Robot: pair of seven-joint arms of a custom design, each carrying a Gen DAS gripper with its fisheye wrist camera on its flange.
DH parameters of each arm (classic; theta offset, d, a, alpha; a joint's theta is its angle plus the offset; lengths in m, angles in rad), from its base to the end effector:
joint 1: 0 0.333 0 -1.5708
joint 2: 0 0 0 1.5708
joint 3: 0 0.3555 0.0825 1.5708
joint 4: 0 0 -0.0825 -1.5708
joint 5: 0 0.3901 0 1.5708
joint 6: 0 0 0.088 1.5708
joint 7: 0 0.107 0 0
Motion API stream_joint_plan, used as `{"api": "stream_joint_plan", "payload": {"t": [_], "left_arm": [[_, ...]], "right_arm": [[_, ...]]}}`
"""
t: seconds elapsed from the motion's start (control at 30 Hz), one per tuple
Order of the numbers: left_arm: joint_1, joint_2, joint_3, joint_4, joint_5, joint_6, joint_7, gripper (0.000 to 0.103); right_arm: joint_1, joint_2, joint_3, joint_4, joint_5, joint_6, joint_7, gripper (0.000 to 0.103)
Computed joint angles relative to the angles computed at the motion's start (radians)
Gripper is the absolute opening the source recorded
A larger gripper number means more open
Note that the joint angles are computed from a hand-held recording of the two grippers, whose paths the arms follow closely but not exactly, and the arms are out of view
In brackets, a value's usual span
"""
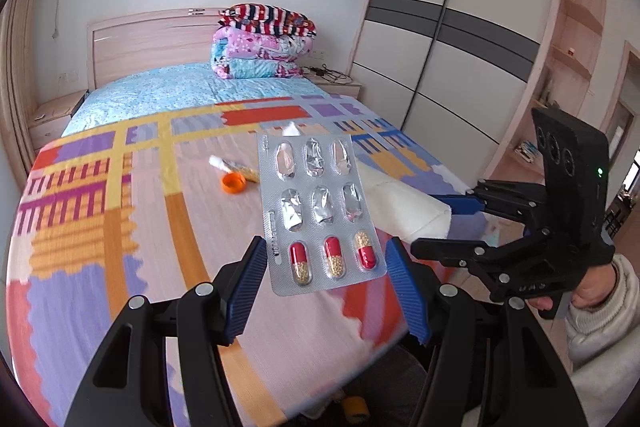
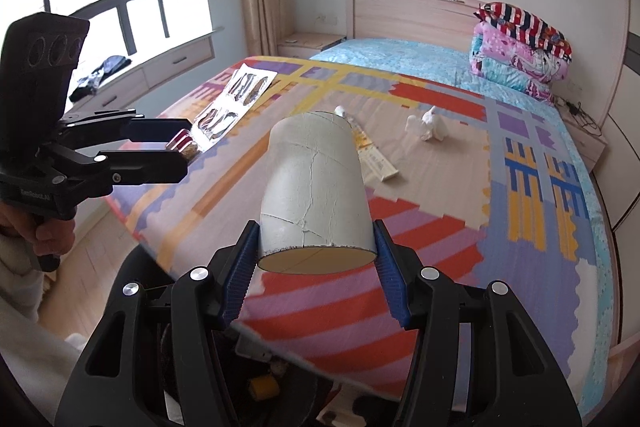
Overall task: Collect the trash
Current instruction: 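Carry the blister pack and paper cup down into the black bin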
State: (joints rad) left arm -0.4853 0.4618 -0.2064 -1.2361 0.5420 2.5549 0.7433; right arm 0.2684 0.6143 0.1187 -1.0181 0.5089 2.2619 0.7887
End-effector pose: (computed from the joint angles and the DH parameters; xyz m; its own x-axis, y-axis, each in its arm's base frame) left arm 0.6129 -0.4587 0.6472 -0.2139 -0.9545 0.2080 -0.6279 -0.0288 -0.7778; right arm 0.7494 0.2806 0.6058 0.8082 -0.5874 -0.0423 -0.4261 -0.5337 -0.7305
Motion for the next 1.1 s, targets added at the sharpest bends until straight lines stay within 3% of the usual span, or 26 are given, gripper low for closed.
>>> {"api": "stream_joint_plan", "payload": {"t": [0.27, 0.47, 0.67, 1.1], "left_arm": [[0.008, -0.108, -0.026, -0.209, -0.009, 0.097, -0.076, 0.059], [0.018, -0.162, -0.064, -0.311, -0.028, 0.086, -0.088, 0.059], [0.032, -0.201, -0.116, -0.405, -0.123, 0.092, -0.036, 0.059], [0.04, -0.193, -0.155, -0.479, -0.283, 0.054, 0.029, 0.059]], "right_arm": [[-0.015, -0.149, 0.0, -0.267, 0.045, 0.051, -0.08, 0.056], [-0.033, -0.217, -0.002, -0.39, 0.108, 0.039, -0.101, 0.056], [-0.051, -0.263, -0.002, -0.465, 0.162, -0.006, -0.169, 0.056], [-0.028, -0.331, -0.036, -0.595, 0.109, -0.067, -0.189, 0.056]]}}
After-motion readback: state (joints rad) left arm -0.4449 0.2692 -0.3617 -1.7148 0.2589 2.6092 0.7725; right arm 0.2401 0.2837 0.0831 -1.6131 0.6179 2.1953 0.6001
